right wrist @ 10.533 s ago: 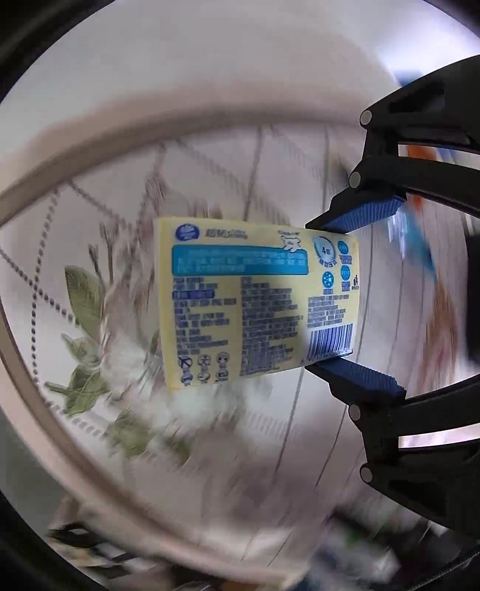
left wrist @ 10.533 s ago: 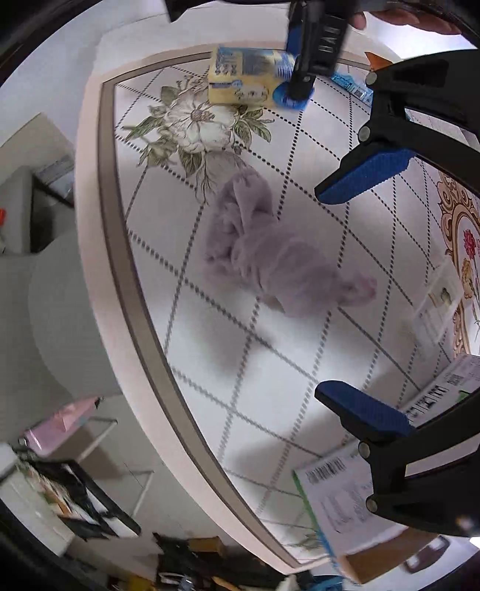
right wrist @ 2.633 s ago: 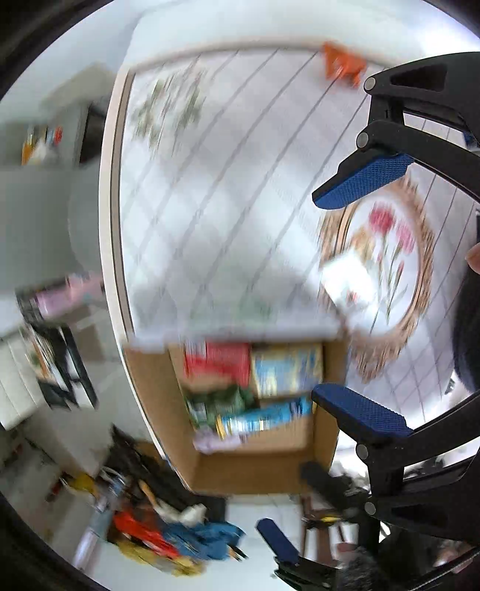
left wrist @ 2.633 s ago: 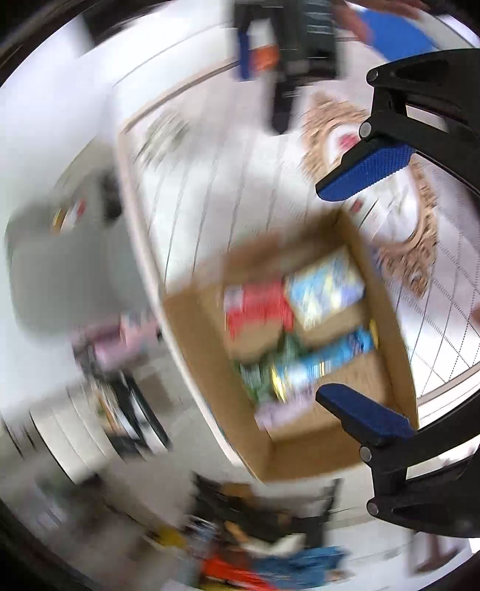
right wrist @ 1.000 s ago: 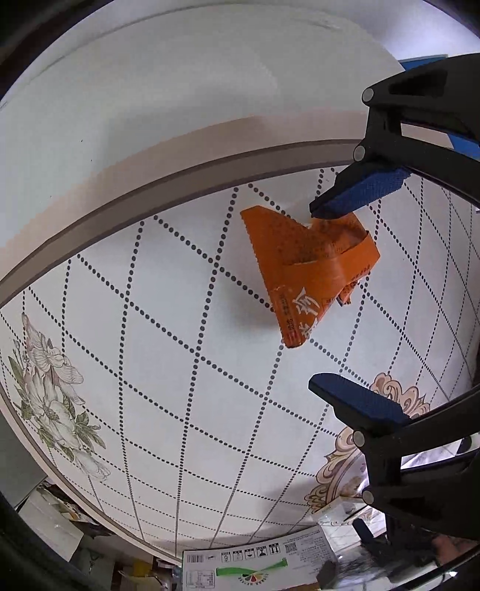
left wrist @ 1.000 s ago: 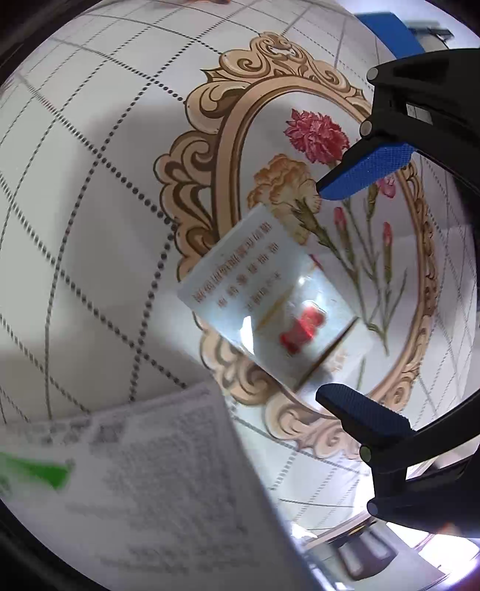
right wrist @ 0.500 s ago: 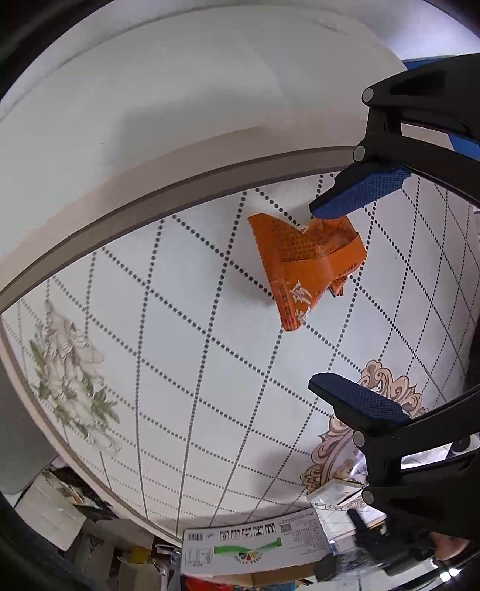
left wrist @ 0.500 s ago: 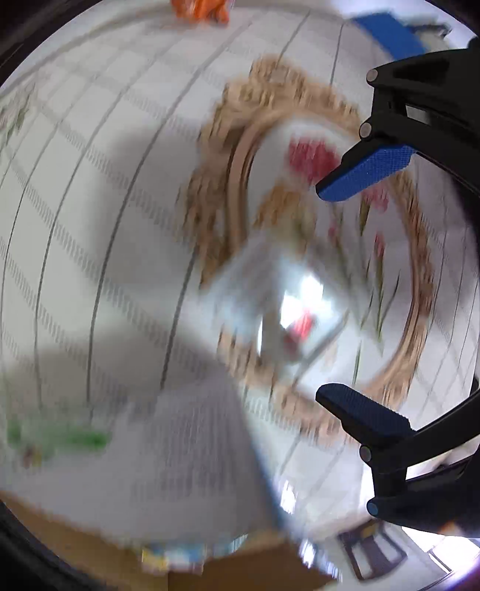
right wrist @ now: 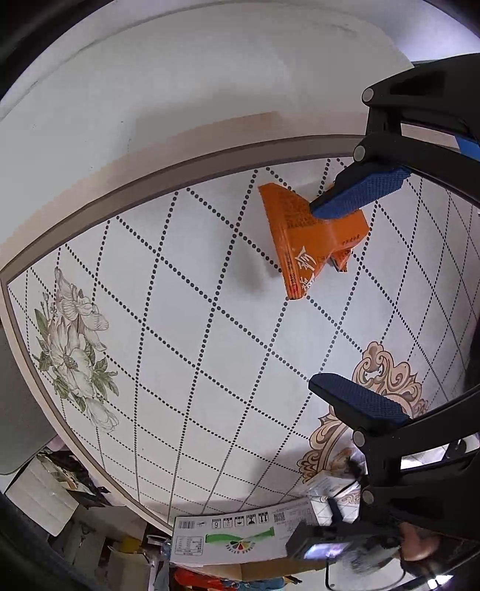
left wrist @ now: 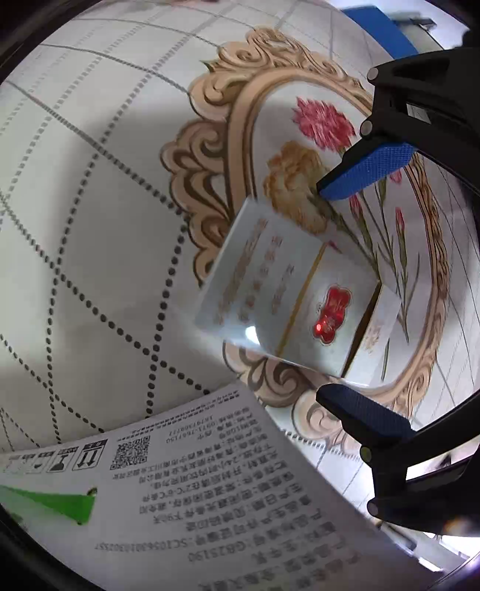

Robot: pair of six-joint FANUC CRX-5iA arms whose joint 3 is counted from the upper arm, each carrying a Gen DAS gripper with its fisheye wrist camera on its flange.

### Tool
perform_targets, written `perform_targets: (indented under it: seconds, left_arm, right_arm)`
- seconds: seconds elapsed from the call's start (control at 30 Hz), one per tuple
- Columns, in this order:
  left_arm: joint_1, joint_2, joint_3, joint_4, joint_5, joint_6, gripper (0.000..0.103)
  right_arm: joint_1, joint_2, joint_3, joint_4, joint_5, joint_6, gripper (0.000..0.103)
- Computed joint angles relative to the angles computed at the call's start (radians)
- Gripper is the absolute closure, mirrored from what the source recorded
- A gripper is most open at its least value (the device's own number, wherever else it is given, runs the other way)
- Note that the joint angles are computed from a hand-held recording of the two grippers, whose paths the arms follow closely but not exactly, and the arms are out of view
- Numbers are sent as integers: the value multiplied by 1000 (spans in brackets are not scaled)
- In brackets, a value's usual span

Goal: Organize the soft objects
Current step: 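Grasp the white cigarette box with the left gripper while the right grasps the orange packet, then lower both items into the cardboard box and release them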

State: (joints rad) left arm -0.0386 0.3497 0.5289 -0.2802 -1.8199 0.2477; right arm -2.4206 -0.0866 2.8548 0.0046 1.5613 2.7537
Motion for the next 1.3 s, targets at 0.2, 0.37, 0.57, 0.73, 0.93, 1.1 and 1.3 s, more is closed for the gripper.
perform_targets:
  seconds: [0.2, 0.37, 0.57, 0.73, 0.93, 1.1, 1.3]
  left_arm:
    - [40, 31, 34, 45, -155, 33, 1]
    - [-16, 12, 20, 48, -71, 95, 10]
    - [9, -71, -84, 107, 15, 37, 51]
    - [15, -109, -141, 115, 24, 54, 51]
    - [82, -125, -169, 146, -5, 66, 51]
    - [110, -129, -149, 182, -59, 56, 51]
    - [155, -106, -91, 227, -142, 8, 51]
  right_arm:
    - [3, 20, 9, 7, 15, -21, 15]
    - [5, 47, 60, -4, 6, -65, 15]
    - [-1, 72, 148, -46, -48, -87, 15]
    - [-32, 85, 258, -133, -150, -33, 16]
    - [-33, 51, 255, -179, -136, -9, 60]
    - [-21, 15, 200, -179, -143, 12, 64]
    - [10, -88, -10, -108, -95, 54, 66]
